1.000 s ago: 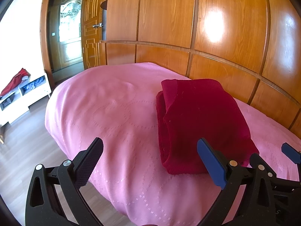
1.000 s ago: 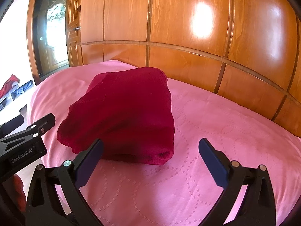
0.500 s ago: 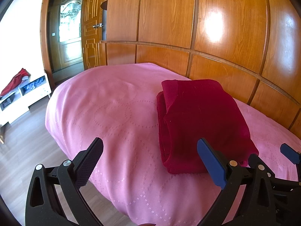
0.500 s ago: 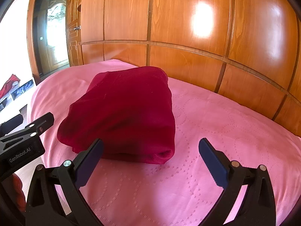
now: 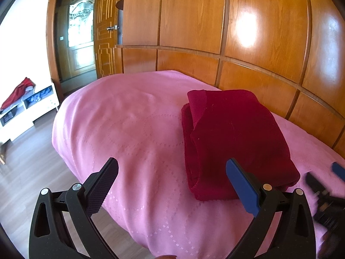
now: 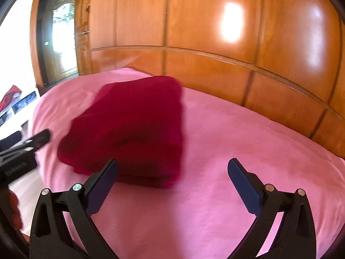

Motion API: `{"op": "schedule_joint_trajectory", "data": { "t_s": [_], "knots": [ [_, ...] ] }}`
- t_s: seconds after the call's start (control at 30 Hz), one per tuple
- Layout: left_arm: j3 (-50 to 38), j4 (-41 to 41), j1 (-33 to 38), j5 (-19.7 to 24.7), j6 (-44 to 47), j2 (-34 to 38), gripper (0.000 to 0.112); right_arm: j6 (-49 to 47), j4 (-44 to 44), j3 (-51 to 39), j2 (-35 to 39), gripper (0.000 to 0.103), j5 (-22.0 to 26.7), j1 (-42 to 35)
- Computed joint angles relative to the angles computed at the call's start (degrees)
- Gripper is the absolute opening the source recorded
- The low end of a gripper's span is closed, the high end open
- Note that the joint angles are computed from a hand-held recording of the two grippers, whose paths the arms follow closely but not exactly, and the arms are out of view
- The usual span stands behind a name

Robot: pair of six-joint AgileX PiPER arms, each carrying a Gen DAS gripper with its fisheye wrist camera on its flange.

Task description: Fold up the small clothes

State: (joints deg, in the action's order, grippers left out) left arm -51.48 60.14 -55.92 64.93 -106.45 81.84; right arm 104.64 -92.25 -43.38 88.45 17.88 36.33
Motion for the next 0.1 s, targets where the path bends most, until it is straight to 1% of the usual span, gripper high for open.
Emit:
{"op": "schedule_joint_trajectory", "data": {
  "t_s": [0.03,0.07,0.1],
  "knots": [
    [0.1,-0.1,0.6,-0.6,0.6,-0.1,0.099,-1.3,0.5,0.8,-0.7,0.101,-0.8,-3.1],
    [0.3,-0.3,1.3,-1.5,1.4,-0.1,0.099,-2.8,2.4,1.7,-1.1,0.101,-0.2,-6.5],
    [0.7,-0.8,1.9,-2.8,2.2,-0.6,0.099,-4.0,2.0,1.8,-1.3,0.101,-1.8,-7.6]
  ]
}}
